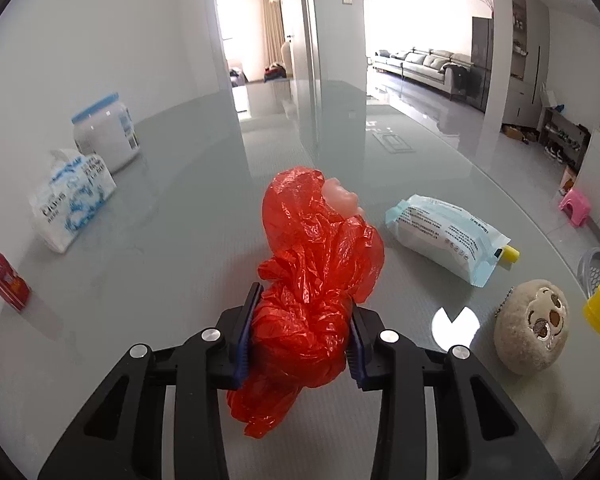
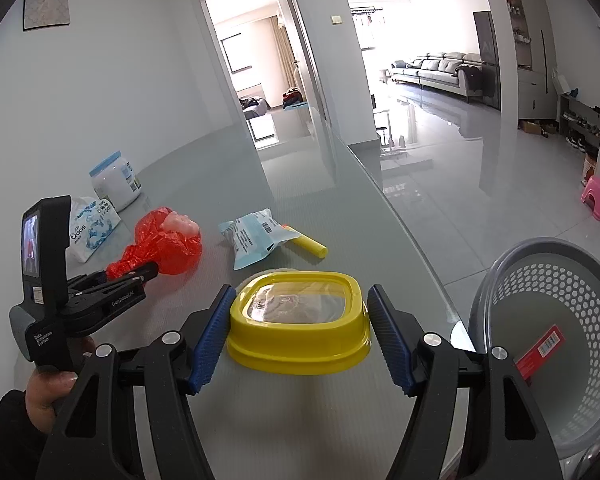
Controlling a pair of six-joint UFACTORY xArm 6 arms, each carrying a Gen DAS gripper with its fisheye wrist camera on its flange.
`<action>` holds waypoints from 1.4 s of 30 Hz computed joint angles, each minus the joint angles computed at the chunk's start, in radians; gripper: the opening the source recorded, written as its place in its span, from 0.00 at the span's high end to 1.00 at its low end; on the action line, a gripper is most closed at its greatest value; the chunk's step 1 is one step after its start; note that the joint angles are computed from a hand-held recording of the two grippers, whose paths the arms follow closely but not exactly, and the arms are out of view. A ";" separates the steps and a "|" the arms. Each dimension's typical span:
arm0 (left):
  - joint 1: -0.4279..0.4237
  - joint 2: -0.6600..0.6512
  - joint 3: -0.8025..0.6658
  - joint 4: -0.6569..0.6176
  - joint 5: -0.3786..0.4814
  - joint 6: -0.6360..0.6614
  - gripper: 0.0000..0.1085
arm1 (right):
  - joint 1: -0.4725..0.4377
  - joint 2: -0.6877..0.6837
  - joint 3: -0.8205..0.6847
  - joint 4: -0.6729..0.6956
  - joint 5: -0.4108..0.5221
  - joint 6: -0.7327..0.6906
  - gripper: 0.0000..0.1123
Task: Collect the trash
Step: 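Lift and carry the red bag and yellow container over the grey basket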
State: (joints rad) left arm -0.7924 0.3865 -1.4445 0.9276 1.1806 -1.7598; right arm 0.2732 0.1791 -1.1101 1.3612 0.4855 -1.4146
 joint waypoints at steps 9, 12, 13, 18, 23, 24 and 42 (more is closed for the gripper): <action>-0.044 -0.002 -0.022 0.027 0.061 0.000 0.67 | -0.003 -0.016 0.013 0.005 0.005 -0.009 0.42; -0.052 -0.019 -0.008 0.029 0.048 -0.031 0.67 | -0.008 -0.017 0.013 0.003 0.011 -0.006 0.42; -0.051 -0.033 0.011 0.032 0.035 -0.047 0.67 | -0.010 -0.018 0.014 0.004 0.014 -0.004 0.42; -0.061 -0.075 0.063 0.038 -0.008 -0.110 0.67 | -0.015 -0.028 0.024 0.010 0.019 -0.008 0.42; -0.081 -0.077 0.053 0.047 -0.025 -0.135 0.67 | -0.023 -0.040 0.037 0.024 0.020 -0.017 0.42; -0.083 -0.076 0.049 0.049 -0.029 -0.135 0.67 | -0.028 -0.042 0.039 0.026 0.022 -0.018 0.42; -0.133 0.302 -0.496 0.010 -0.197 0.149 0.67 | -0.237 -0.074 0.082 0.098 0.000 -0.081 0.42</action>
